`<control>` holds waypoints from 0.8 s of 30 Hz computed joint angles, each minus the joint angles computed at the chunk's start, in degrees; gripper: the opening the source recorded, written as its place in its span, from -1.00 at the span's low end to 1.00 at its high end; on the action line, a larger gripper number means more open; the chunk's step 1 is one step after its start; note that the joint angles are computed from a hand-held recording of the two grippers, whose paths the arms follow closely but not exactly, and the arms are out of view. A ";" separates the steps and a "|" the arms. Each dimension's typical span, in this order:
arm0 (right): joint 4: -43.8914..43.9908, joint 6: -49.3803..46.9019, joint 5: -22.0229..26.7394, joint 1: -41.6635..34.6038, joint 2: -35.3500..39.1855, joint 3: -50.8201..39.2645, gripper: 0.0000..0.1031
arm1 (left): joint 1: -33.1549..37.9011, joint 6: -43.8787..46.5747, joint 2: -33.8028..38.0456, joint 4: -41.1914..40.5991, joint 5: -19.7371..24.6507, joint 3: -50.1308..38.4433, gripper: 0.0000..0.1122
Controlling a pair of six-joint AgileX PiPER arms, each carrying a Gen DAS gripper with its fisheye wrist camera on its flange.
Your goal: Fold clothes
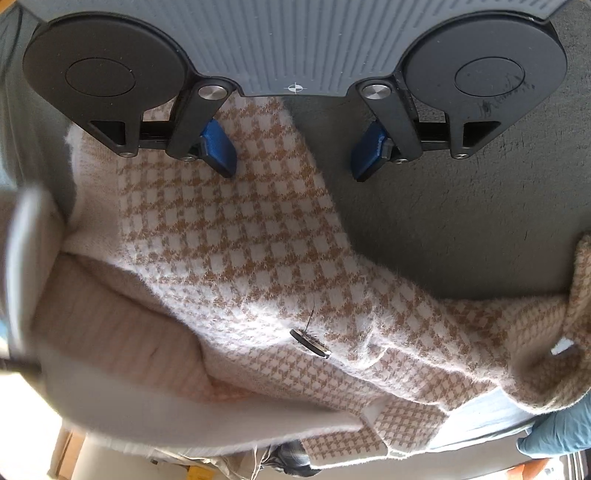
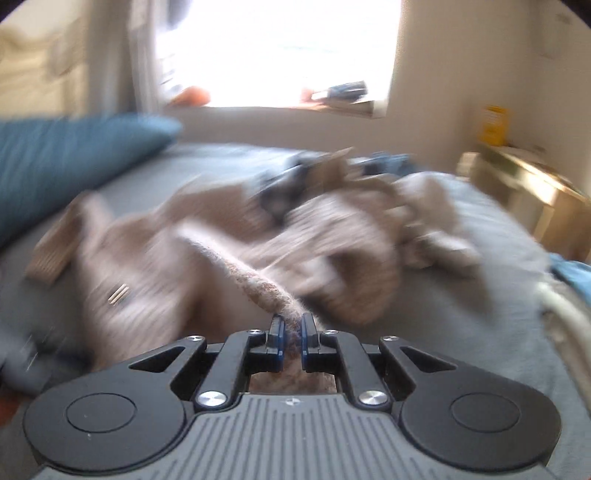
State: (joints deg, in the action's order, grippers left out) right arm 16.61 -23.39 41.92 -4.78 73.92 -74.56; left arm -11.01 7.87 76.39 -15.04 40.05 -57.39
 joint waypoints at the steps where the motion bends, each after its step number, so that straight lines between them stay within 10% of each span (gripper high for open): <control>1: -0.13 1.22 0.03 -1.91 2.47 -3.49 -0.85 | 0.23 0.51 -0.08 -0.36 0.15 0.06 0.25; 9: -7.80 14.13 2.65 -11.02 26.03 -31.55 -0.85 | 1.54 3.20 0.28 -2.69 0.73 0.03 0.28; 14: -11.75 23.89 2.48 -13.73 34.76 -31.86 -0.64 | 1.95 4.65 1.08 -3.45 0.75 -0.36 0.32; 16: -13.33 28.81 0.94 -14.23 34.09 -27.35 0.05 | 2.08 5.53 1.28 -3.88 0.94 -0.64 0.35; 24: 16.51 8.20 -10.46 -22.84 14.58 -3.12 0.26 | 6.79 12.25 -0.39 -6.74 9.80 -5.31 0.36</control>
